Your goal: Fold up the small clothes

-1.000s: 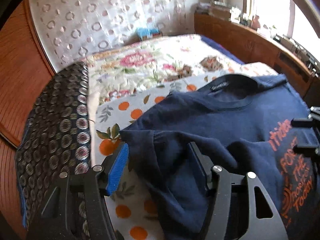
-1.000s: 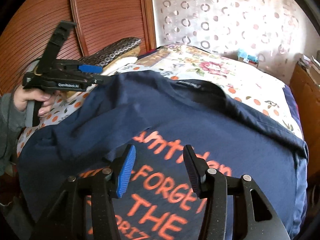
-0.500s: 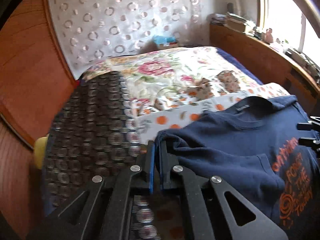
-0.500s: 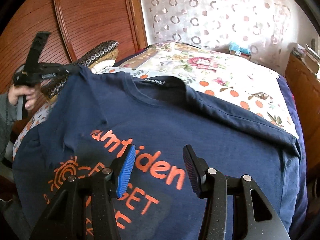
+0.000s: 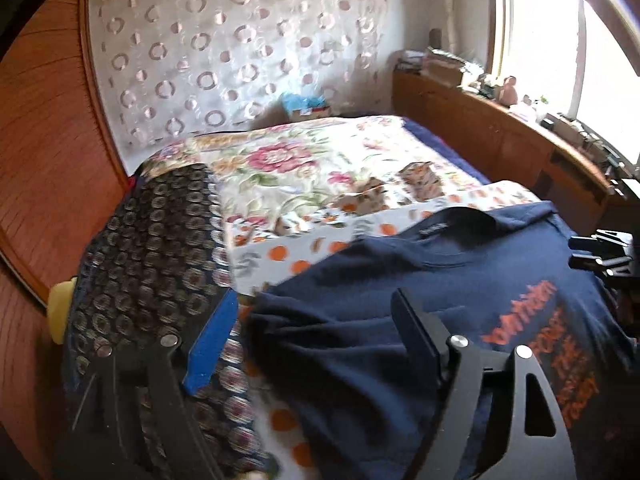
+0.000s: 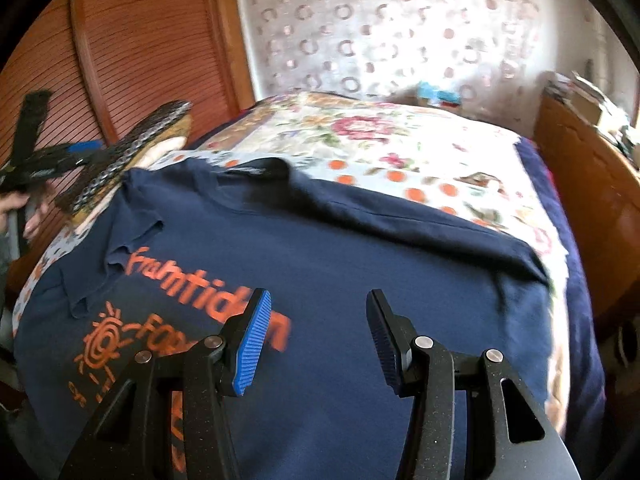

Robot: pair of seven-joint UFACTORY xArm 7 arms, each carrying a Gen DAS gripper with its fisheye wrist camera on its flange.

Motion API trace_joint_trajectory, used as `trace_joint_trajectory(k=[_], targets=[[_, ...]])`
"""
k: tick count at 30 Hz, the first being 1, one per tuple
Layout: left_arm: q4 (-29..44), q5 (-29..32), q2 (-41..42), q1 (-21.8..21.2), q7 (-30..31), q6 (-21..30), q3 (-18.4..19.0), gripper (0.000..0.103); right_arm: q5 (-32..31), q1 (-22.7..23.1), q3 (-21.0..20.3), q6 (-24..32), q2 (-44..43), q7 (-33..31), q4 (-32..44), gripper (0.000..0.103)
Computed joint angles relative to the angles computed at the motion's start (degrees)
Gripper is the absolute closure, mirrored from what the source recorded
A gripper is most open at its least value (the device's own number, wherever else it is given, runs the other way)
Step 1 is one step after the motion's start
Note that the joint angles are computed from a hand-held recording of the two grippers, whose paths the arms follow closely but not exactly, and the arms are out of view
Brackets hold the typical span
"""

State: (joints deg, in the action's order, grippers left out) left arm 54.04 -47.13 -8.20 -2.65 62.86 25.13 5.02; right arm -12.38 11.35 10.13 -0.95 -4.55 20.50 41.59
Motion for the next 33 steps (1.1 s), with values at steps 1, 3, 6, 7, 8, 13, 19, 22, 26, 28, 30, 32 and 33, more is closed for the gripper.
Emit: trace_joint_trajectory(k=[1,3,6,7,8,13,19,22,26,28,30,32,33], targets=[[-0.67,-0.96,-0.32,-0.38,0.46,-0.54,-0.20,0.023,-2.98,-2.71,1.71,-0.20,-1.45,3.58,-1.40,0.052],[-2.29,-2.66,-1.44,-1.24,1.33,-0.85,-0.30,0.023,-7.96,-9.22,6.27,-0.21,-4.93,10.51,-4.55,0.052],[-4.26,-4.68,-2.48,-2.52,2.32,-0.53,-0.25,0.023,-8.96,-14.22,9.09,-0.02,-10.36,14.98,-9.81,0.052],[-4.99,-4.88,-2.83,-2.87,2.38,-0.77,-0.37,0.023,-8.36,-14.98,9.12,0.24,-12.26,15.56,-11.80,0.052],[-5.61,-4.67,-3.06,-3.16,2.17,-1.04,-0.54,0.023,-7.74,-15.48,9.02,0.77,-13.87,15.69,-13.29,0.052],[-9.76,-3.84,-5.92,-5.01,1.04,-2.02,-0.68,0.023,-4.99,-17.46,7.96,3.20,-20.14,16.27,-19.82,0.052],[-15.22,-1.83,-11.26,-7.02,-2.07,-2.14,0.85,0.023,1.64,-10.71,-0.03,2.90,-22.53,12.87,-23.57,0.052],[-18.63,-0.26,-15.06,-7.91,-3.68,-2.61,1.77,0.023,5.44,-5.65,-5.74,2.19,-22.99,8.29,-23.93,0.052],[-22.19,2.38,-19.08,-9.38,-6.42,-3.57,3.00,0.023,9.26,-0.74,-12.49,0.84,-24.05,1.94,-25.19,0.052],[-23.85,4.13,-21.30,-9.94,-7.82,-3.66,3.77,0.023,10.93,0.89,-14.60,0.11,-24.41,-0.41,-25.83,0.052],[-25.83,5.68,-23.67,-10.53,-9.30,-3.94,4.38,0.023,13.10,4.78,-19.23,-2.13,-22.58,-3.37,-25.63,0.052],[-27.49,7.08,-25.68,-11.35,-10.50,-4.14,5.23,0.023,15.21,7.56,-21.92,-3.89,-21.18,-4.88,-25.42,0.052],[-28.36,7.74,-26.62,-11.75,-11.04,-4.46,5.55,0.023,16.08,9.44,-24.02,-4.13,-20.71,-5.95,-25.13,0.052]])
